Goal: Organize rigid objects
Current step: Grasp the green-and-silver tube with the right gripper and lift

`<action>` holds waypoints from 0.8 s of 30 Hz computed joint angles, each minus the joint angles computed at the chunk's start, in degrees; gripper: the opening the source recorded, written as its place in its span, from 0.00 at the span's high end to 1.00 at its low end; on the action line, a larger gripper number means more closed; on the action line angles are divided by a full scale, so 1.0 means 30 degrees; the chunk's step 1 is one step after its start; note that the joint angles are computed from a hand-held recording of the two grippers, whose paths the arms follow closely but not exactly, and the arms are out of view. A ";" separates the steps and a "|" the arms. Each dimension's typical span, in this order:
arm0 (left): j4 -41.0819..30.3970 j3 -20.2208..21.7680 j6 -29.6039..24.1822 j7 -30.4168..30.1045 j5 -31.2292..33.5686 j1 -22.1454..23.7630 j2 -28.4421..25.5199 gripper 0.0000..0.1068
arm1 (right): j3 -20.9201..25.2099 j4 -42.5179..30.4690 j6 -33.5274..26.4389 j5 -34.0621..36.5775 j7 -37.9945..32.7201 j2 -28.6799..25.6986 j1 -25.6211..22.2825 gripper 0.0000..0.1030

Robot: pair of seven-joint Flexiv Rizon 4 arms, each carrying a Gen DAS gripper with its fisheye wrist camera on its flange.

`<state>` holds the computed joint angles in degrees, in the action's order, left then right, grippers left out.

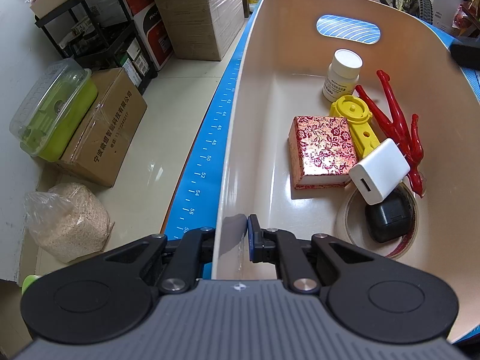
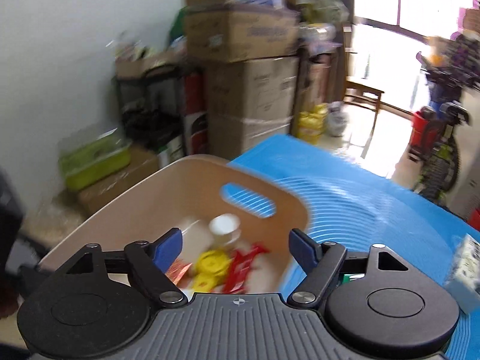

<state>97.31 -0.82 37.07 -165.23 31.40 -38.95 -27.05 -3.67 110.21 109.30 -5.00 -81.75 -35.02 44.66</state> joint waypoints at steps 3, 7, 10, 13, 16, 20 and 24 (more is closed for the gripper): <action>0.0004 -0.0004 0.0007 -0.0014 -0.0004 0.0004 0.0000 0.87 | -0.1060 -0.0623 0.0200 0.1112 0.0608 -0.0635 0.0189 0.19; 0.0004 -0.0007 0.0000 -0.0006 -0.0003 0.0007 0.0000 0.87 | -0.0430 -0.1756 -0.0469 0.1130 0.1821 -0.1792 -0.1355 0.17; 0.0005 -0.0007 -0.0022 -0.0013 0.0011 -0.0007 -0.0006 0.87 | -0.0437 -0.2346 -0.0725 0.0753 0.2463 -0.2731 -0.1884 0.12; 0.0002 -0.0012 -0.0050 0.0001 0.0009 -0.0009 -0.0017 0.87 | -0.1530 -0.2636 -0.1014 0.0756 0.2866 -0.3526 -0.1198 0.11; -0.0054 -0.0021 -0.0135 0.0045 0.0006 -0.0023 -0.0052 0.87 | -0.1679 -0.3088 -0.1160 0.0410 0.3162 -0.4333 -0.1258 0.10; -0.0121 -0.0034 -0.0264 0.0113 -0.0005 -0.0046 -0.0070 0.87 | -0.2533 -0.3655 -0.1324 0.0106 0.3286 -0.5366 -0.0730 0.07; -0.0192 -0.0045 -0.0377 0.0188 -0.0028 -0.0048 -0.0080 0.87 | -0.3674 -0.4270 -0.1373 0.0033 0.3250 -0.6408 0.0103 0.06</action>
